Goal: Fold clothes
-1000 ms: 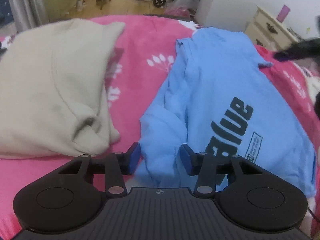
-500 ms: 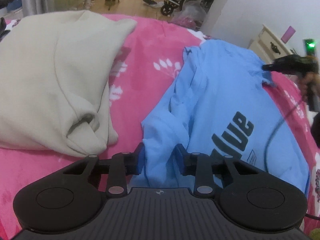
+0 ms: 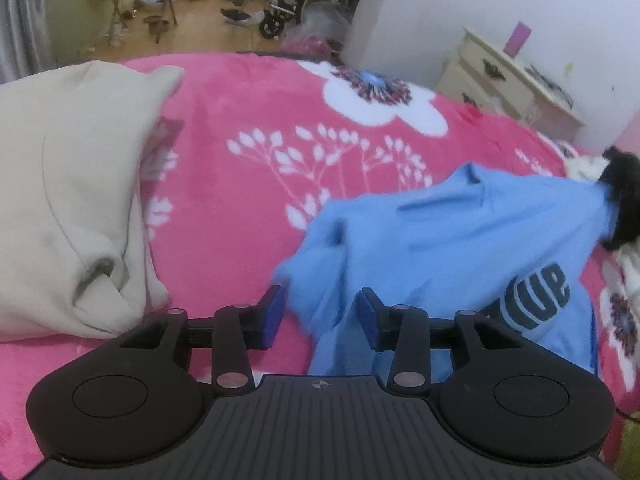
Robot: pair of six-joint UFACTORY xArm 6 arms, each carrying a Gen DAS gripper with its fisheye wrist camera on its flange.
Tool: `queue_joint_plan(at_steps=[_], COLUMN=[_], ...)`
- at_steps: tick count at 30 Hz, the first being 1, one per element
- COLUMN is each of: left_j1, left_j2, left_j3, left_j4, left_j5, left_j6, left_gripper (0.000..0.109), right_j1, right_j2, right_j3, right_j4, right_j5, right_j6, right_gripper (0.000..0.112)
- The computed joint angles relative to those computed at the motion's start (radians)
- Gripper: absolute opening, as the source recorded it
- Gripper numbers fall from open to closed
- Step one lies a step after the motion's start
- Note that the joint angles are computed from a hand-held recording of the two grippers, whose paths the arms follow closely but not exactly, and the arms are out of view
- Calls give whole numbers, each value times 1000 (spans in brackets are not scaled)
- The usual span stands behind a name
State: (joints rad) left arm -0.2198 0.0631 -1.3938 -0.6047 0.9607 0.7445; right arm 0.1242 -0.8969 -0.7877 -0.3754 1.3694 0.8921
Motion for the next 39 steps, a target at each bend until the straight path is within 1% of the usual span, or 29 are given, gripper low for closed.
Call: queue_joint_plan(at_steps=[1, 2, 3, 5, 6, 7, 8, 9, 10, 11, 14, 15, 16, 17, 18, 19, 20, 21, 22, 24, 25, 27, 29, 33, 34, 36, 37, 38, 39], left_j1=[0, 2, 4, 1, 0, -11, -25, -39, -53, -67, -110, -116, -117, -121, -126, -139, -154, -170, -185, -182, -178, -162, -145, -107, -94, -75, -86, -102, -119], left_j2=[-3, -8, -8, -1, 2, 2, 0, -1, -2, -2, -46, -58, -69, -78, -85, -91, -95, -94, -90, -82, -79, -92, -111, -156, -161, -151, -147, -146, -144], left_j3=[0, -2, -9, -31, -42, -43, -39, -36, -33, -31, 21, 31, 35, 41, 46, 58, 73, 85, 96, 95, 93, 99, 108, 121, 112, 73, 68, 69, 68], left_j4=[3, 3, -1, -7, -9, -5, 3, 10, 18, 25, 32, 22, 4, -3, -5, 12, 38, 77, 122, 139, 142, 136, 137, 170, 160, 123, 125, 131, 137], left_j5=[-2, -2, 0, 16, 25, 27, 26, 26, 25, 25, -14, -13, 9, 28, 42, 39, 27, 5, -19, -36, -42, -64, -86, -102, -84, -2, 10, 10, 10], left_j6=[1, 2, 7, 13, 16, 23, 32, 41, 49, 58, 112, 126, 137, 143, 148, 143, 134, 110, 79, 14, -20, -47, -68, -117, -109, -66, -53, -40, -27], left_gripper=[43, 45, 48, 53, 54, 54, 54, 53, 52, 50, 49, 49, 49, 49, 49, 49, 48, 37, 30, 11, 9, 3, 1, 0, 0, 0, 1, 11, 30], right_j1=[-16, -4, 28, 102, 154, 198, 219, 220, 213, 203, 177, 177, 180, 192, 214, 238, 261, 280, 296, 333, 339, 342, 346, 320, 315, 307, 308, 311, 313], right_j2=[-12, -24, -33, -95, -117, -126, -122, -107, -83, -50, 70, 113, 160, 206, 255, 308, 350, 381, 409, 435, 422, 371, 306, 272, 269, 265, 266, 267, 268], right_j3=[7, 14, 21, 31, 27, 20, 13, 5, -3, -9, -23, -22, -24, -26, -31, -44, -54, -60, -66, -71, -58, -17, 30, 80, 88, 104, 105, 103, 102], right_j4=[20, -1, -38, -152, -221, -279, -310, -314, -304, -273, -133, -70, -2, 62, 111, 145, 164, 170, 174, 159, 158, 158, 149, 168, 173, 183, 180, 175, 170], right_j5=[52, 108, 170, 216, 239, 241, 215, 164, 89, -5, -294, -381, -467, -536, -586, -619, -636, -650, -664, -681, -682, -671, -645, -653, -663, -687, -688, -686, -684], right_j6=[3, 49, 127, 303, 398, 457, 474, 459, 428, 381, 214, 159, 95, 37, -8, -44, -65, -75, -84, -56, -52, -49, -37, -4, 5, 24, 29, 32, 35], right_gripper=[39, 39, 39, 40, 42, 42, 42, 42, 42, 42, 42, 42, 42, 42, 42, 42, 42, 42, 42, 42, 42, 42, 42, 42, 42, 42, 42, 42, 42])
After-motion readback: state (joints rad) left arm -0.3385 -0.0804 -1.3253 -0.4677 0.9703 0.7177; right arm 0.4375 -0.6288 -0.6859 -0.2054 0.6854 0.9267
